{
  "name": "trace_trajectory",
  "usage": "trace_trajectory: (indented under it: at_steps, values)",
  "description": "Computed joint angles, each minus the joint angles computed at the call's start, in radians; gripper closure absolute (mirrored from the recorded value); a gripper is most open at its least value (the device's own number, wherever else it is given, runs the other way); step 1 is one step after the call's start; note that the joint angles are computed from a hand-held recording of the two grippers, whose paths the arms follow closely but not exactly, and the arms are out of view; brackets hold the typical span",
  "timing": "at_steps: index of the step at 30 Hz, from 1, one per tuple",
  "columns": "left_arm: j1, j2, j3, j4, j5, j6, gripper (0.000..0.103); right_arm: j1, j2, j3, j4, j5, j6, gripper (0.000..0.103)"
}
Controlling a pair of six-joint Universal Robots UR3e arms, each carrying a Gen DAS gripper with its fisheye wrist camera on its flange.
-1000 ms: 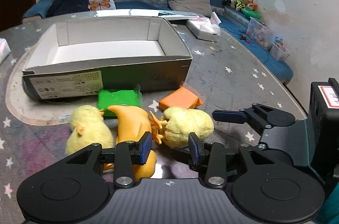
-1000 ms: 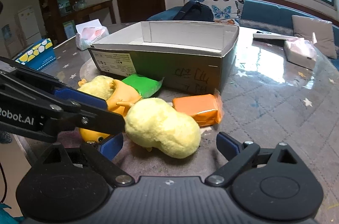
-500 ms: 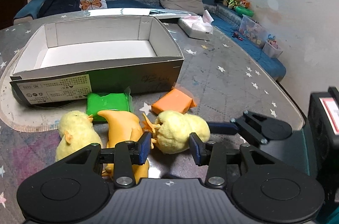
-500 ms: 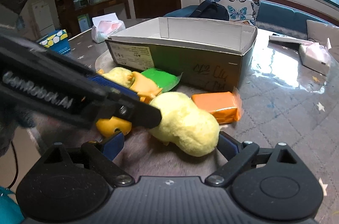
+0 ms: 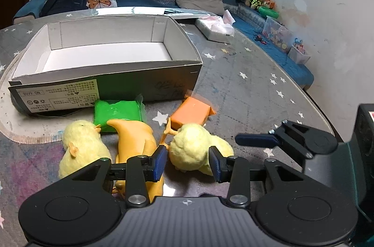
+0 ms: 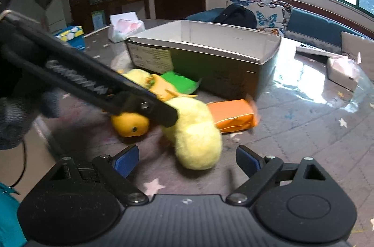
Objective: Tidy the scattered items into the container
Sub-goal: 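Move the left gripper onto the yellow plush chick and close it, then lift the plush chick with the left gripper and carry it over the box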
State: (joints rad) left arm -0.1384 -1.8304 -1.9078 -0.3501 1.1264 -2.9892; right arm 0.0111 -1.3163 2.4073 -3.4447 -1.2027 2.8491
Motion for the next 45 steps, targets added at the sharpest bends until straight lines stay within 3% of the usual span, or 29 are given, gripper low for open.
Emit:
trace_trajectory:
  at_steps: [5, 16, 25, 32, 45]
  values:
    - [0.003, -0.028, 0.037, -0.027, -0.016, -0.004, 0.065, 0.003, 0.040, -0.048, 0.016, 0.013, -0.006, 0.019]
    - [0.022, -0.035, 0.045, -0.035, -0.059, 0.013, 0.067, -0.004, -0.032, 0.014, 0.041, 0.073, -0.035, 0.025]
    - [0.040, -0.018, 0.041, -0.087, -0.076, -0.014, 0.065, 0.011, 0.019, -0.049, 0.027, 0.029, 0.003, 0.027]
    - [0.043, -0.047, 0.077, -0.121, -0.088, -0.032, 0.064, 0.043, 0.083, -0.124, 0.044, -0.002, 0.023, 0.042]
    - [0.032, -0.096, 0.143, -0.144, -0.089, -0.039, 0.064, 0.031, 0.095, -0.128, 0.035, -0.012, 0.053, 0.055]
